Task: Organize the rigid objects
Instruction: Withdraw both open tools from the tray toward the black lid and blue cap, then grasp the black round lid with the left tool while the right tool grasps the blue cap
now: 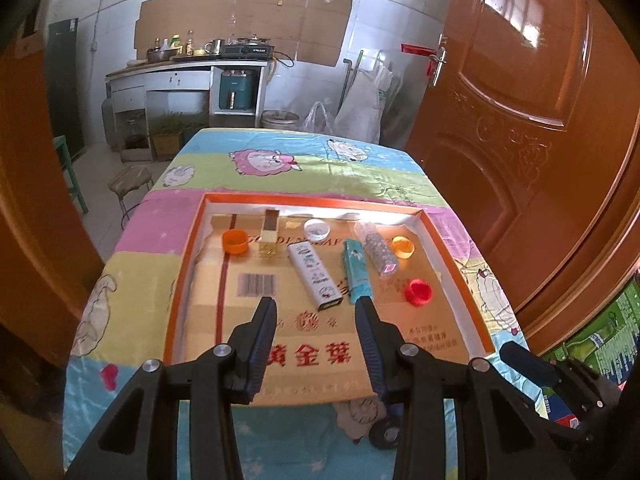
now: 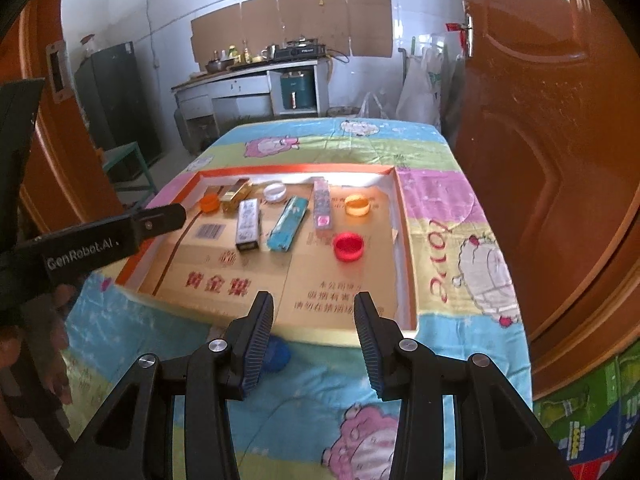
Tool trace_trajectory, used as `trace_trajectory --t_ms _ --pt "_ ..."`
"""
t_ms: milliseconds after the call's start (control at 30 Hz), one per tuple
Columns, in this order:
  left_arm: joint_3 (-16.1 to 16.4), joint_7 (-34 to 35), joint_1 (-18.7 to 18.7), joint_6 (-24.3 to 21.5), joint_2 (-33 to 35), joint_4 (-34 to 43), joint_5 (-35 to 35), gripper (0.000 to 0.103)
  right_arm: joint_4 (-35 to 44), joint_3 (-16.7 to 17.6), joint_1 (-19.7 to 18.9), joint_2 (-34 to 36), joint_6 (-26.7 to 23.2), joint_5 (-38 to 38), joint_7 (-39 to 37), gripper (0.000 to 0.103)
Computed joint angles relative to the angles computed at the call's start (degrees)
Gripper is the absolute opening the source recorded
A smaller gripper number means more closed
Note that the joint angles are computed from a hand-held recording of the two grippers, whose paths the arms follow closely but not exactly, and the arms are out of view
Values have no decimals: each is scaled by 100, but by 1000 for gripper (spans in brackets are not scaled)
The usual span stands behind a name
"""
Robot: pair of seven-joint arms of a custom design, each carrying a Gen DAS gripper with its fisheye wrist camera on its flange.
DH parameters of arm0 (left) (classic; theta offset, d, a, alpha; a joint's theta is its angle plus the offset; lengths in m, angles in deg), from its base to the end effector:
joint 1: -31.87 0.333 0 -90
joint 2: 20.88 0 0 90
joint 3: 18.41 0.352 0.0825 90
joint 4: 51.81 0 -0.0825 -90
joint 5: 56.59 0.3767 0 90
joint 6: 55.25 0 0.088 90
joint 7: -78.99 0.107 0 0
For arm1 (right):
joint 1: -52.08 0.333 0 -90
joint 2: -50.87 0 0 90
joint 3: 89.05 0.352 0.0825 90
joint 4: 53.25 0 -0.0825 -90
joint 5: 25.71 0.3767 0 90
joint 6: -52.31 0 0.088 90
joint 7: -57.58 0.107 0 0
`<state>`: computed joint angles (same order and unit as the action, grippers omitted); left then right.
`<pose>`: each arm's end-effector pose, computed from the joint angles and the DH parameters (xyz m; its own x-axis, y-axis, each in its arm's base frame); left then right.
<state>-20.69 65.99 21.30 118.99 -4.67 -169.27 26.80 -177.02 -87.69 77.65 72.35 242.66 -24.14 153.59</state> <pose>0.5649 -0.2057 0.3753 0.0881 -0.9787 0.1853 -0.6940 -0.1937 -0.6934 0.5600 0.2799 0.3547 0.3613 -0.9273 -0.0983 -0.6861 -0.1929 -0.7015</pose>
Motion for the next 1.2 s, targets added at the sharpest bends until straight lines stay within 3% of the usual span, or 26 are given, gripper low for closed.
trace_trajectory --t_ms 167,433,533,633,800,933,1167,1200 --pt "-32 -448 78 40 -199 -279 490 41 -279 -403 499 -114 81 163 -35 43" --pt "-422 -803 389 335 -229 -495 1128 41 -721 -1012 1205 -332 242 700 -238 43" --pt "-599 -575 451 558 -70 -493 1162 46 -859 -1090 1319 -397 301 946 -356 43" --pt "-690 67 418 711 181 -459 763 46 -976 -928 1169 -471 341 1080 -401 43" --pt "-558 994 128 690 471 -419 -51 46 -1135 -914 1194 -572 452 1341 -591 43" --pt "-452 1493 -17 721 610 -382 -535 46 -1185 -741 998 -600 495 1459 -660 43" --pt "241 1299 -724 740 711 -212 -409 46 -1200 -521 727 -596 500 1436 -641 43" --pt "346 1256 -831 703 699 -211 -386 38 -1199 -511 717 -596 497 1434 -641 43"
